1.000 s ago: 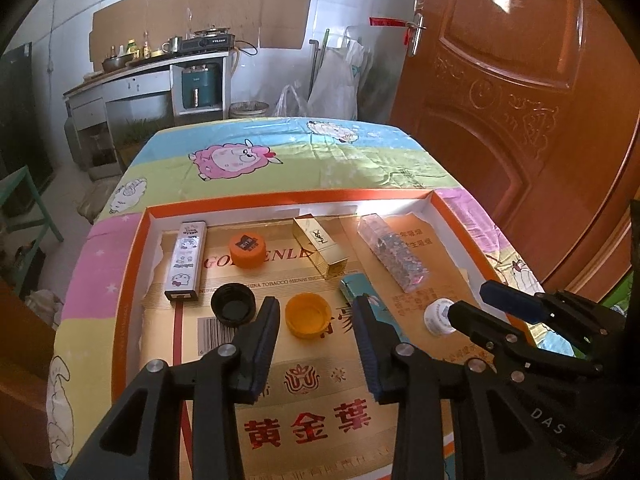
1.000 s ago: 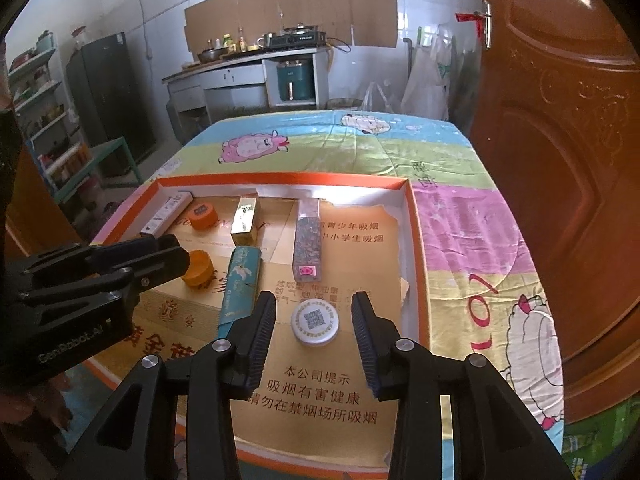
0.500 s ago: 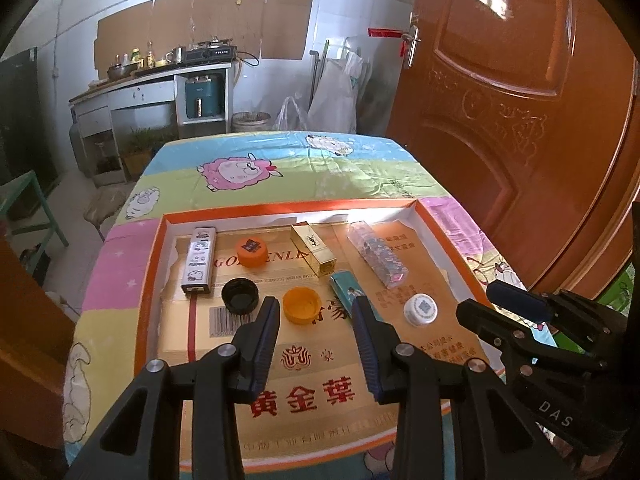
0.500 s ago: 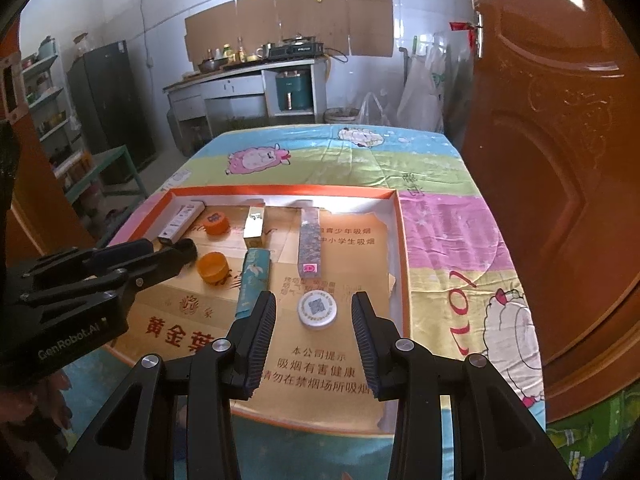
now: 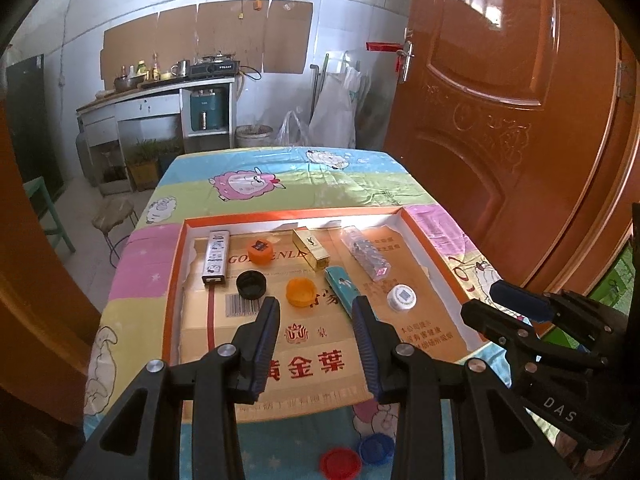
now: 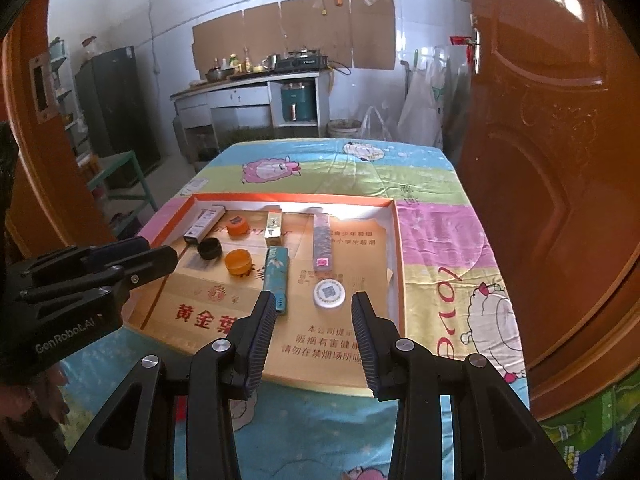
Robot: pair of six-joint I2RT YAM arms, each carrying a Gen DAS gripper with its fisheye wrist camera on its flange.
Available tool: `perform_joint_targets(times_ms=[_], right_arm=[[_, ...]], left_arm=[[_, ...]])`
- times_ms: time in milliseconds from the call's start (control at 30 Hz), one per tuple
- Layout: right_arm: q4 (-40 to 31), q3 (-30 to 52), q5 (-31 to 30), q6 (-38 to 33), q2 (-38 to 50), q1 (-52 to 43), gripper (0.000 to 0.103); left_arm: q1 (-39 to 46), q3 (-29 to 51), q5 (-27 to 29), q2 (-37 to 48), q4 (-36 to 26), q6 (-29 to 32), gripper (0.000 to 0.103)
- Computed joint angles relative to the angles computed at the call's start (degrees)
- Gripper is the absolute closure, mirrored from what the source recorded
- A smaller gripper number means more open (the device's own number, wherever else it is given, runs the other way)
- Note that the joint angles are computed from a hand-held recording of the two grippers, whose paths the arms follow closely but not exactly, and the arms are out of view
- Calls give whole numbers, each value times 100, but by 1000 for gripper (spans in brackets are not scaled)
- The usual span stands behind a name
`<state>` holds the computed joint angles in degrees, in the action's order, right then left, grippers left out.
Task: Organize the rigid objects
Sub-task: 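Withdraw both tools from the tray toward the red and blue caps on the quilt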
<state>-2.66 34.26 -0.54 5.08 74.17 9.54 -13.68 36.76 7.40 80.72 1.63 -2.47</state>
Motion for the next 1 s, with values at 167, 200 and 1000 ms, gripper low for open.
perform_joint_targets(times_ms=[167,200,1000], right_arm=[[-242,-194,114,62,-492,166,62],[-296,-234,142,73,-593,205,62],[744,-1346,255,289,496,1714,56]], left_arm=[[45,-243,27,-473,-165,-8,66],[55,-299,36,-572,-202,-10,66],[1239,-1787,789,-2192,-697,310,66]])
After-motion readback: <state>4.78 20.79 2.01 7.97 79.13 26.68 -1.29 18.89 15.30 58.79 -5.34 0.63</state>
